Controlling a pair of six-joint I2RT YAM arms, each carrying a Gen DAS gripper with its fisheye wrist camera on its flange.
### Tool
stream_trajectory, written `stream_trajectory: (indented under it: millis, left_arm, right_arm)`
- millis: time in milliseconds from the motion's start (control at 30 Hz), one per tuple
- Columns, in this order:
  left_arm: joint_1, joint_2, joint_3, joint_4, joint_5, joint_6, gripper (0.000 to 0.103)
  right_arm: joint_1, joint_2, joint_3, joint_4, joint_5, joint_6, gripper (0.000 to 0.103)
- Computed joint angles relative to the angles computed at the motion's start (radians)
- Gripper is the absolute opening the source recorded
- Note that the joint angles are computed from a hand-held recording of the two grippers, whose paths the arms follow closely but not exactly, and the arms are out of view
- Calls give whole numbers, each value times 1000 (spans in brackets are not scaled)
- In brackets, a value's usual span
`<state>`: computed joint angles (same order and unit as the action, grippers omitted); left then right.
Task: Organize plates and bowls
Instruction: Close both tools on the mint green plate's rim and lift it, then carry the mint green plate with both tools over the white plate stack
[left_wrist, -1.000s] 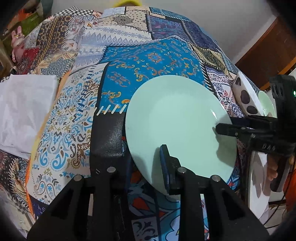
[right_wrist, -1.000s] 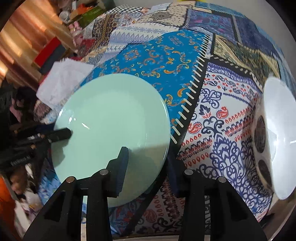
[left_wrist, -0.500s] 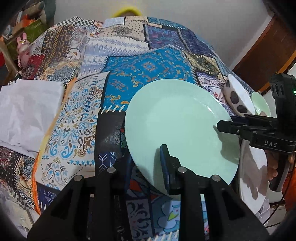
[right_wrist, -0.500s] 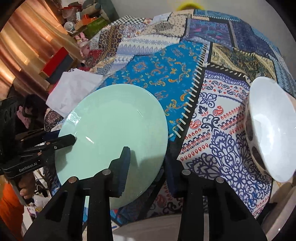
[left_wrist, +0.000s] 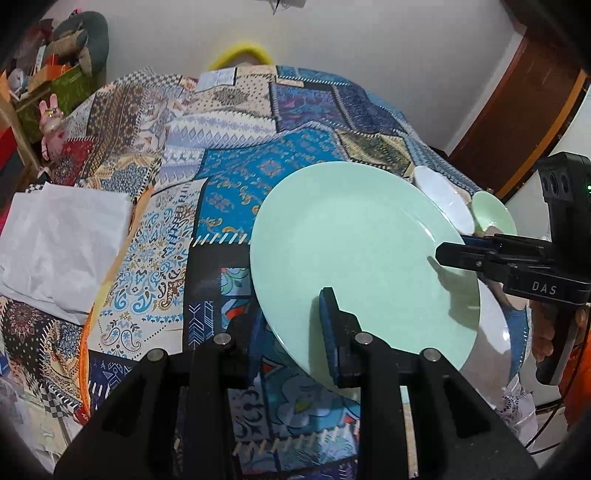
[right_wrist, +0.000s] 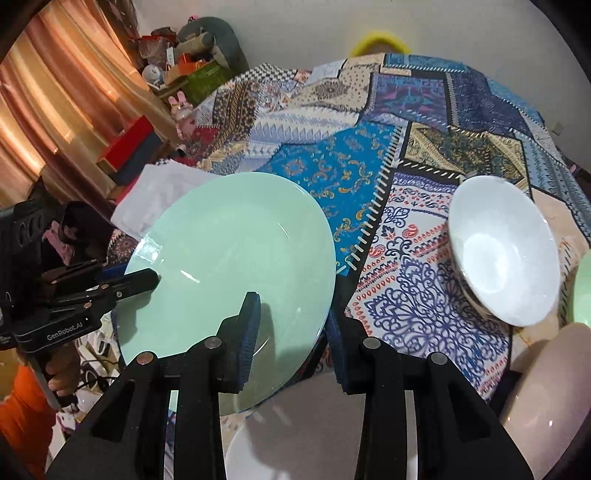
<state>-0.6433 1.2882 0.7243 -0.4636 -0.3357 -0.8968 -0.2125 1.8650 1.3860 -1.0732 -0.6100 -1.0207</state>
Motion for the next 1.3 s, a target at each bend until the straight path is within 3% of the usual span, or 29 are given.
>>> stream_trajectory:
  millis: [500, 900, 1300]
  left_arm:
    - [-215, 53, 166, -137, -126, -109, 28]
    - [-321, 141, 268, -145, -157, -146, 28]
    - [-363, 240, 315, -110, -125, -171, 28]
  right_arm:
    - [-191, -27, 72, -179, -64, -192, 32]
    - [-335, -18, 122, -266, -99, -312, 32]
    - [-426, 47, 151, -290, -96, -376, 32]
